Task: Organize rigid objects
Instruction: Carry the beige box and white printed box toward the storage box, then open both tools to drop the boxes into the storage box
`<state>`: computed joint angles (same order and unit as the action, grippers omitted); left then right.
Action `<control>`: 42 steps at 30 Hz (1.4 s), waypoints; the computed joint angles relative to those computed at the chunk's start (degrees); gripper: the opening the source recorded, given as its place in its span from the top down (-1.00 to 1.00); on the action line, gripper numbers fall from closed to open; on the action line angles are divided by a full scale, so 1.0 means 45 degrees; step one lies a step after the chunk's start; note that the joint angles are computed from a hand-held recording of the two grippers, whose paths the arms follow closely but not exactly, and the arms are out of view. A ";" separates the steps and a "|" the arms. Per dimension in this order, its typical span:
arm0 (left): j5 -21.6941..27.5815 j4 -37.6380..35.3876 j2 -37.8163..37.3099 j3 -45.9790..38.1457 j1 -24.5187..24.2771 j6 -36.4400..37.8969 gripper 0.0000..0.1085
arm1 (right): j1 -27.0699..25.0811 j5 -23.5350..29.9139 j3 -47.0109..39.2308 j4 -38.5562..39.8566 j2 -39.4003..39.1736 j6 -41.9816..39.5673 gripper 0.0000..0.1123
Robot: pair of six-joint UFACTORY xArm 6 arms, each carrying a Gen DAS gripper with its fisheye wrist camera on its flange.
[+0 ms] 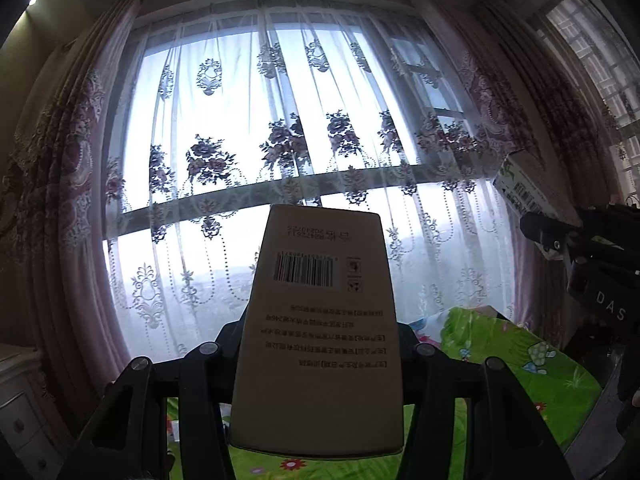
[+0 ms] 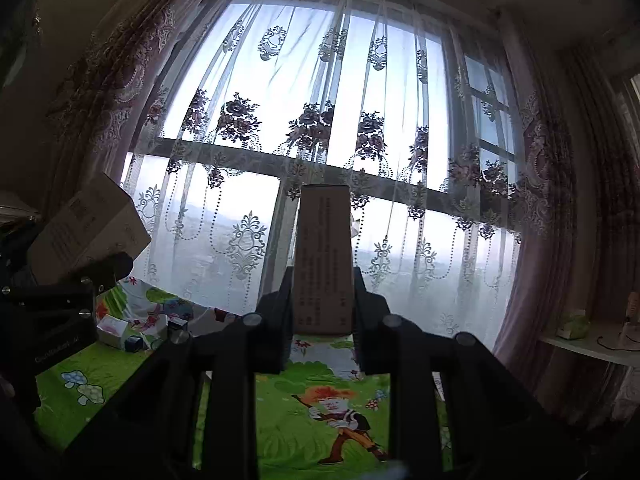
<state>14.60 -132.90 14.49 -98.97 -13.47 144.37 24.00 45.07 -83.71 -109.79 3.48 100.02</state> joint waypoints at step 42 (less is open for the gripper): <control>1.4114 1.9949 0.6749 -0.7275 -0.0846 -2.2527 -0.34 | -0.2667 0.1512 0.6121 1.5131 -0.4435 -0.6528 -0.21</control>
<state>78.11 -43.13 44.86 -131.71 -17.28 43.00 12.00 51.87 -56.16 -41.70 -16.47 70.64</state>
